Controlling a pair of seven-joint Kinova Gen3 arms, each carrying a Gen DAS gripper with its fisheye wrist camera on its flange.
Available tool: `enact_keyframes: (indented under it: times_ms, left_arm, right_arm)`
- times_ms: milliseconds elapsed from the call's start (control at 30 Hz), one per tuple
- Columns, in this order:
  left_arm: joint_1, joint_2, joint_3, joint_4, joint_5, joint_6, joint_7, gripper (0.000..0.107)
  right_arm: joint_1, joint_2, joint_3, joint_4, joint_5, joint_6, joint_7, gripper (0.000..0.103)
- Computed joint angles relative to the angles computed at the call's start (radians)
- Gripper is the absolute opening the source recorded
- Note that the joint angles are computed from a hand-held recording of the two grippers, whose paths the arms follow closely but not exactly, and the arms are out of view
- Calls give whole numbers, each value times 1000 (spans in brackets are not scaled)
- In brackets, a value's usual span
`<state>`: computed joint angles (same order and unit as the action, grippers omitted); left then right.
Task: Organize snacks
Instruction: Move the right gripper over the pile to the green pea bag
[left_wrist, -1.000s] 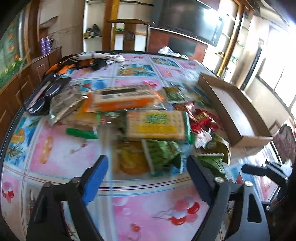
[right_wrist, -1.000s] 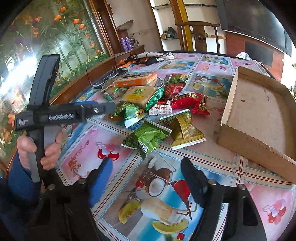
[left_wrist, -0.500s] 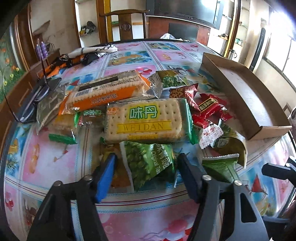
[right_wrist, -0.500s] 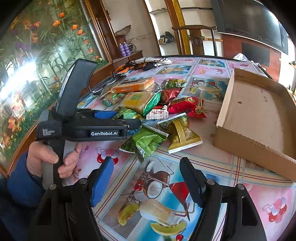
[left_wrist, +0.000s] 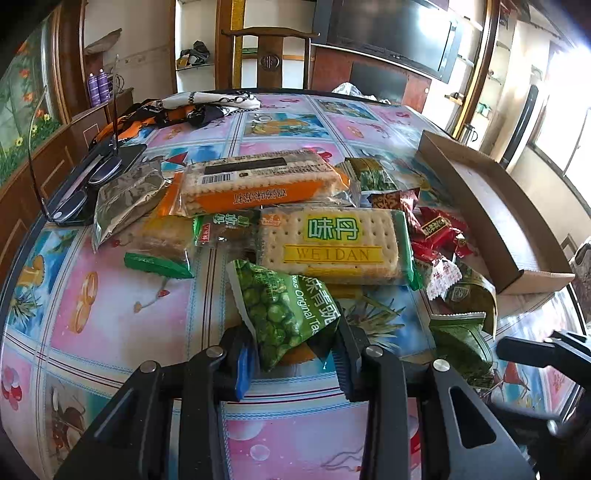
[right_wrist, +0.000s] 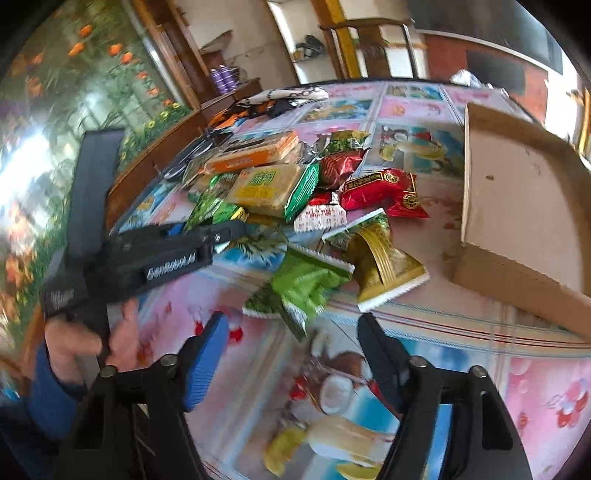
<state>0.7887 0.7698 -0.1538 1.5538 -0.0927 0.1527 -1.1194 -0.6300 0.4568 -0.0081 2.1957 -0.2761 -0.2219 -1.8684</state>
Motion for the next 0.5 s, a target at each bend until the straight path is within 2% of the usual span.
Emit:
enact_keyframes:
  times_ms: [33,100,200,367,467,500]
  left_arm:
    - [-2,-1,1,4,2,-6,1,34]
    - [-6,-3,3,7,6,-11,0,34]
    - [-6,-6,1,15,12,-20,0,34]
    - [-6,-7,-1,20,22,-26,-5,34]
    - [-9,-10,0,24,28,-30,-6,34]
    - [-11,-10,2,24,30,-29,-8,34]
  right_arm:
    - [12,5,-6,-17,17,21,-24,67]
    - [-11,19,36,-66,75,96,-105,62]
    - [-135,40,170,-115,123,160,-207,61]
    - [-334,97,402,-203,82,296,-207,61]
    - [-421,138,506,-246,101,362,-257,61]
    - [-429,143,517,-250,111,369,-270,61]
